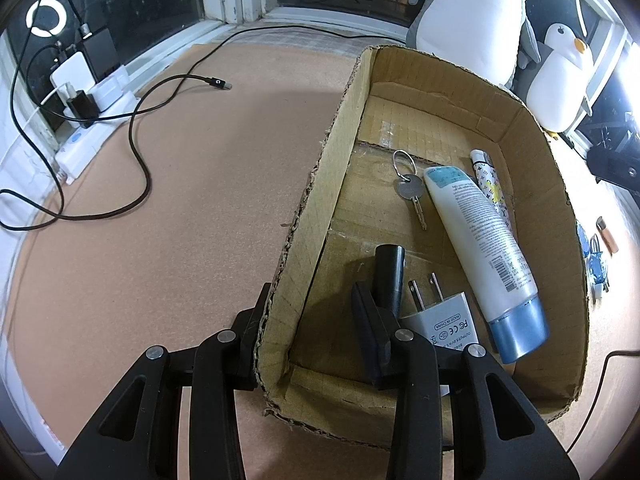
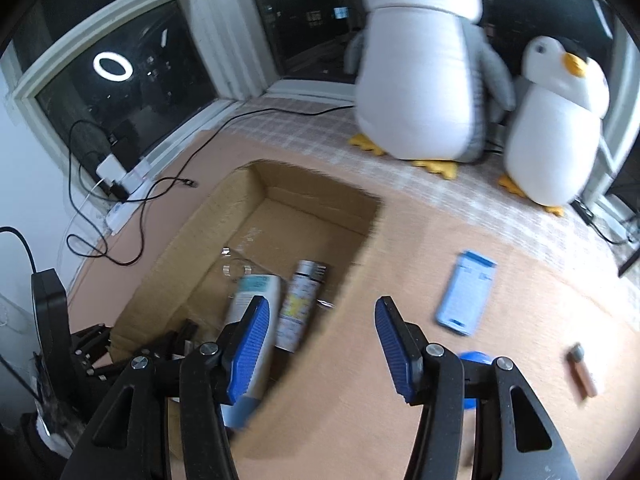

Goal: Organize rigid objects
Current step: 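Move the right gripper to the pink-and-white bottle and grasp it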

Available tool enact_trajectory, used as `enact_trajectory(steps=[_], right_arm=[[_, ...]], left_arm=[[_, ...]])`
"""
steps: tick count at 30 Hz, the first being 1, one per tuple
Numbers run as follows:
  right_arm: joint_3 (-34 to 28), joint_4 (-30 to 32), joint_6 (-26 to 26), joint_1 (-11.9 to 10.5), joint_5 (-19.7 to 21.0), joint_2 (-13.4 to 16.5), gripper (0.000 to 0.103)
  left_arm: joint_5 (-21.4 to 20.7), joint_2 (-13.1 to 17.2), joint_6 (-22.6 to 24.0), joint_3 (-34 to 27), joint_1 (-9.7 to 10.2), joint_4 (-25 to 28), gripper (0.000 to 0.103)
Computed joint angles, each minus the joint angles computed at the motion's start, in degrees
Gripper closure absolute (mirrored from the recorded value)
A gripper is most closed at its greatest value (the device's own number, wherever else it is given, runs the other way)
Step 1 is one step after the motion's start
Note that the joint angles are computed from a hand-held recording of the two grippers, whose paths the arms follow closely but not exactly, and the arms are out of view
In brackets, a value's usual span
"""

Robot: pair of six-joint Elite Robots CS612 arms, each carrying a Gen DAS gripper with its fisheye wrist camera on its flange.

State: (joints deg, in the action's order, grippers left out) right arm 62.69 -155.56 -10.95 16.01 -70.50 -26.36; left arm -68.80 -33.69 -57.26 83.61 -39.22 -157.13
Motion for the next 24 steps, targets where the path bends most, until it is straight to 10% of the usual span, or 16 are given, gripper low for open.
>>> enact_trajectory(steps=[24], right_arm=[[3.63, -1.01, 1.93, -8.07, -11.07, -0.43, 0.052]], left_arm=[[0.62, 0.00, -0.06, -0.96, -0.22, 2.87, 0.067]])
